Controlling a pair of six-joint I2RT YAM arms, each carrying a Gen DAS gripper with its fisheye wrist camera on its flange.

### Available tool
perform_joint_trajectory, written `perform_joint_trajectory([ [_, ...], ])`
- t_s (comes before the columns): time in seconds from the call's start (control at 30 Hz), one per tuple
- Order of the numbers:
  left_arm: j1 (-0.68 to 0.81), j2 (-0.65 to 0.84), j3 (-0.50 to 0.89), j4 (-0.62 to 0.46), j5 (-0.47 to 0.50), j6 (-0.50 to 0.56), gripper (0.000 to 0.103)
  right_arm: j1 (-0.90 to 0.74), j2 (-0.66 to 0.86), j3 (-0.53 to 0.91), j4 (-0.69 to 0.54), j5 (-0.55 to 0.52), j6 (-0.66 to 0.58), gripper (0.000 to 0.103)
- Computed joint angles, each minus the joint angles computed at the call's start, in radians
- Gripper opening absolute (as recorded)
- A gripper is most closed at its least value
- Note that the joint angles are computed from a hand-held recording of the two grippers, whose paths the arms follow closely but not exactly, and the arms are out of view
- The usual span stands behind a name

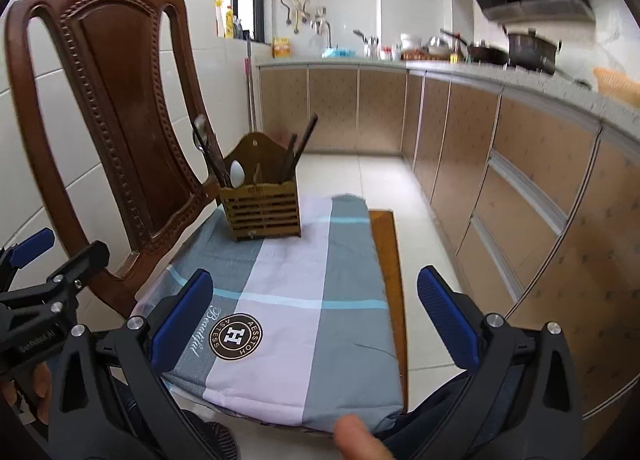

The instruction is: Organize utensils

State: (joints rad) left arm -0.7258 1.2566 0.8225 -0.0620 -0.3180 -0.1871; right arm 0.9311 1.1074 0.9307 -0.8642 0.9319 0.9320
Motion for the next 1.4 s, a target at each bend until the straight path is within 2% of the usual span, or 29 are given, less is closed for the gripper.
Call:
perform_joint_trajectory([
  [0.13, -0.009, -0.030, -0.009, -0.007, -0.008, 0.000, 0.099, 0.059, 0.023, 0.037, -0.071, 0.056, 0.068, 0.100],
  [0.37, -0.024, -0.071, -0.024, -0.018, -0.018, 0.003, 0.099, 0.088, 0.056, 0.070, -0.151, 0.080, 0.148, 0.100],
  [1.4, -0.042, -0.079, -0.019, -0.046, -0.027, -0.004, 0.099, 0.128, 0.067, 0.085, -0.206, 0.100, 0.214, 0.100],
])
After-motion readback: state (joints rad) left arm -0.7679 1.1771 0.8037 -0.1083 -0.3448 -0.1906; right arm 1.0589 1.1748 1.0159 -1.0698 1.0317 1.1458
